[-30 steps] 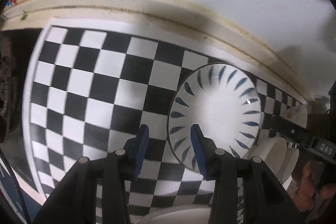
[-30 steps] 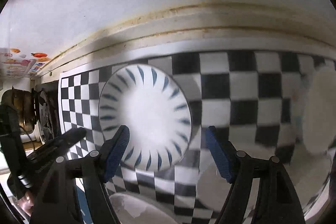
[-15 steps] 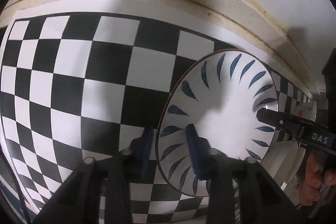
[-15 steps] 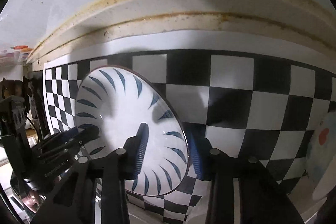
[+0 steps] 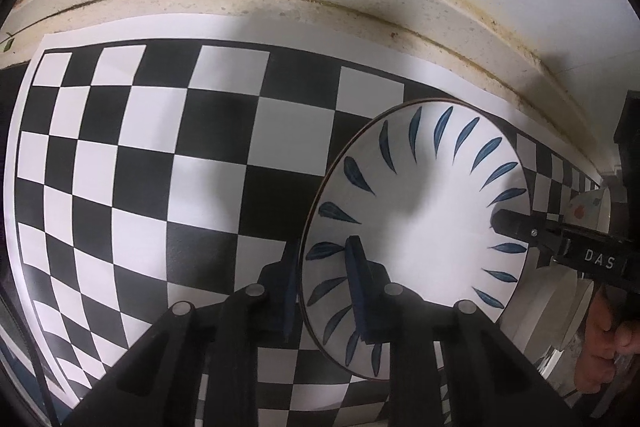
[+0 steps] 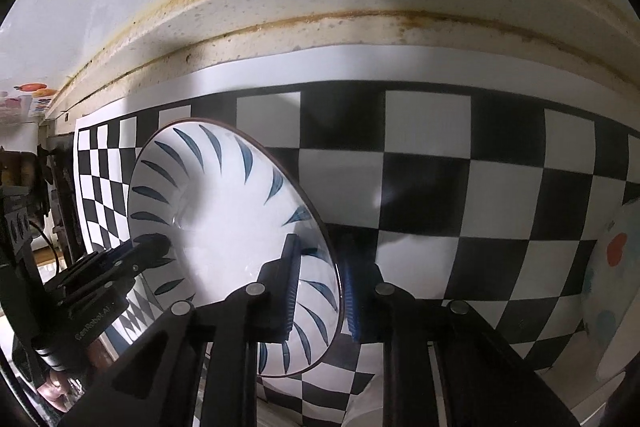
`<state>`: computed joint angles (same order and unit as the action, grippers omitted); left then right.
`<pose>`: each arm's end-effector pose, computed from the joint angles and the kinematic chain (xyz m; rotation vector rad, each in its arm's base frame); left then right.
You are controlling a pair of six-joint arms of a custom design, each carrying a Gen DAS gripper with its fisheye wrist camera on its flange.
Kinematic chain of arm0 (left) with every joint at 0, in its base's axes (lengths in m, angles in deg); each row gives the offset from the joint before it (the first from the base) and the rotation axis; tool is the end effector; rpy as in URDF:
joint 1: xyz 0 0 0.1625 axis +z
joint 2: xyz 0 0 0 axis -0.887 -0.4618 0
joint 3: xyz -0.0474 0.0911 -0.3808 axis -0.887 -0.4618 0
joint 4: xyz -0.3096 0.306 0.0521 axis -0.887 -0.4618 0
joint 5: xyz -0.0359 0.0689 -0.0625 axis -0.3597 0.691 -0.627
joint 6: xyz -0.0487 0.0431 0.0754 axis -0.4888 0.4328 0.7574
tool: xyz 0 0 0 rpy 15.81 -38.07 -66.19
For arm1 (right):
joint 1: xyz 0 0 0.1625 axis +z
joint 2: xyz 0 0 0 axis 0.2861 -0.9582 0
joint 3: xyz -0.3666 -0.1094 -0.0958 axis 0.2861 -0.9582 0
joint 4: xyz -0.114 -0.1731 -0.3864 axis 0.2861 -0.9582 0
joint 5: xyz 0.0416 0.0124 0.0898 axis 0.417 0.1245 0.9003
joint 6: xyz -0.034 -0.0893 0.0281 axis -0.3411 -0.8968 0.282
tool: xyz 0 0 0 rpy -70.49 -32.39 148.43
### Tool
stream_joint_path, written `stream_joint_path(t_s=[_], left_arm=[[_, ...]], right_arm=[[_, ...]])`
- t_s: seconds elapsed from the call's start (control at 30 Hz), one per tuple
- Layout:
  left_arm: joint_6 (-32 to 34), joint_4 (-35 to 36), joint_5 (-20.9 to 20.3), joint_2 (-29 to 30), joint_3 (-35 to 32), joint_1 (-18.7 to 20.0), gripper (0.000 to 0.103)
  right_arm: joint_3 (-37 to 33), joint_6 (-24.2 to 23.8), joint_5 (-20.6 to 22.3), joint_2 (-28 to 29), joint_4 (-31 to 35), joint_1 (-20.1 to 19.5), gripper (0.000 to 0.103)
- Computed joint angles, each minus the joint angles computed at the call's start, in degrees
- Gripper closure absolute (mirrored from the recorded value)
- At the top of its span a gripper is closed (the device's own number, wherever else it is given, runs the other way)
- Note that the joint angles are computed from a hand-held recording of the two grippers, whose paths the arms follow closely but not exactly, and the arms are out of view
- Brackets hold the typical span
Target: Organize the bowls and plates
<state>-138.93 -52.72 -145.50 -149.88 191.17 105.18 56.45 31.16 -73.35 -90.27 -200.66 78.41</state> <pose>-0.2485 -0.4589 0.1807 0.0127 2.5486 0.0430 0.1387 -0.5137 0.2062 -0.2436 -2.6903 -0.1147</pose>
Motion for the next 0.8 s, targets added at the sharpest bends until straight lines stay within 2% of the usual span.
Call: stream_joint_path(t_s=[0.47, 0.8], left_arm=[[-0.1, 4.0, 1.5, -1.2, -3.6, -1.8, 0.083], [-0.6, 6.4, 1.6, -4.2, -3.9, -4.7, 0.083]], right_arm=[[1.4, 1.0, 0.5, -2.1, -0.5, 2.6, 0.083], [2.8, 3.2, 1.1, -5.7, 0.7, 5.5, 0.083]])
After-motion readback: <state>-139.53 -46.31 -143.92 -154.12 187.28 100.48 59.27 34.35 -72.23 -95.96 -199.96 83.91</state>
